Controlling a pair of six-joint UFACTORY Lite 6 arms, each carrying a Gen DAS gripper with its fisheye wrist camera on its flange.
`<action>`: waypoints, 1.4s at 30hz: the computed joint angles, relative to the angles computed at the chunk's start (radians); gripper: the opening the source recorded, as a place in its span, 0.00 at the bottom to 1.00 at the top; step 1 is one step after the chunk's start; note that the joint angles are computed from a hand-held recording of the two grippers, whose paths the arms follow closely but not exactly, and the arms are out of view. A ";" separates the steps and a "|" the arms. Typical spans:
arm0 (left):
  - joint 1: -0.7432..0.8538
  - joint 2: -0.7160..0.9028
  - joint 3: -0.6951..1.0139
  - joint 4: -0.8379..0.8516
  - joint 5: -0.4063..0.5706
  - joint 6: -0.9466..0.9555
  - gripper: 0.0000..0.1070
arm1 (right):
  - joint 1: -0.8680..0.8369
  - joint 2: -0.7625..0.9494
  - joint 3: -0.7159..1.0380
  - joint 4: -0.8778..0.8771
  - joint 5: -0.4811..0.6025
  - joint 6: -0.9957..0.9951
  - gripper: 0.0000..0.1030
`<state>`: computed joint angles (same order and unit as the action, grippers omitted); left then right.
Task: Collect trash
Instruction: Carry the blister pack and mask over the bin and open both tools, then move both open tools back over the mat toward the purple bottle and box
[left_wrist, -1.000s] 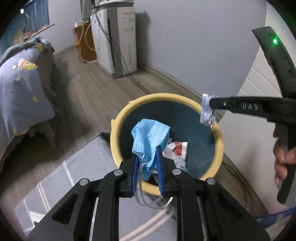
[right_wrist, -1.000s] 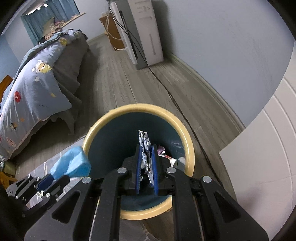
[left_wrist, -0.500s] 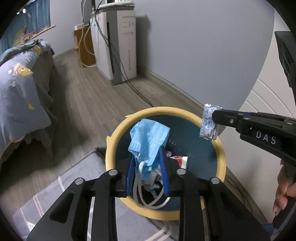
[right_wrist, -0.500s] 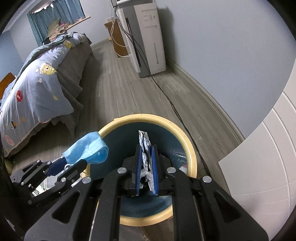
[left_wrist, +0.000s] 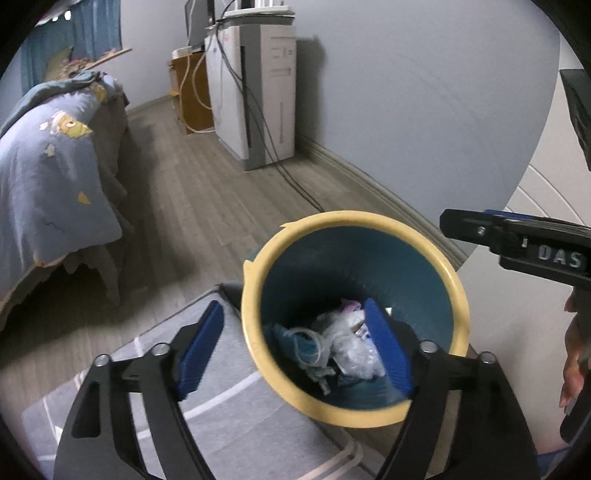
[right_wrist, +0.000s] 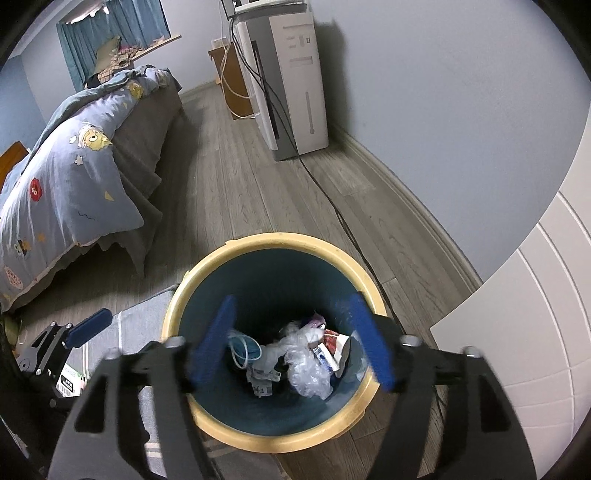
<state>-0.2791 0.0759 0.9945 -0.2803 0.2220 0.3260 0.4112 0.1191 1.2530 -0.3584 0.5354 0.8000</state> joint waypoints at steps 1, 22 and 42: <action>0.004 -0.001 -0.003 0.004 -0.004 -0.003 0.82 | 0.003 -0.002 -0.001 -0.013 0.001 0.012 0.80; 0.189 -0.279 -0.166 -0.058 0.097 0.182 0.88 | 0.081 -0.004 0.087 -0.038 0.096 0.076 0.94; 1.232 -0.554 -0.261 -0.481 0.688 1.065 0.89 | 0.458 0.055 0.299 -0.174 0.321 0.262 0.94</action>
<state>0.9534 -0.4786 0.7332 -0.7609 0.9105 1.3907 0.8694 0.1737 1.5523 -0.5323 0.8561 1.0616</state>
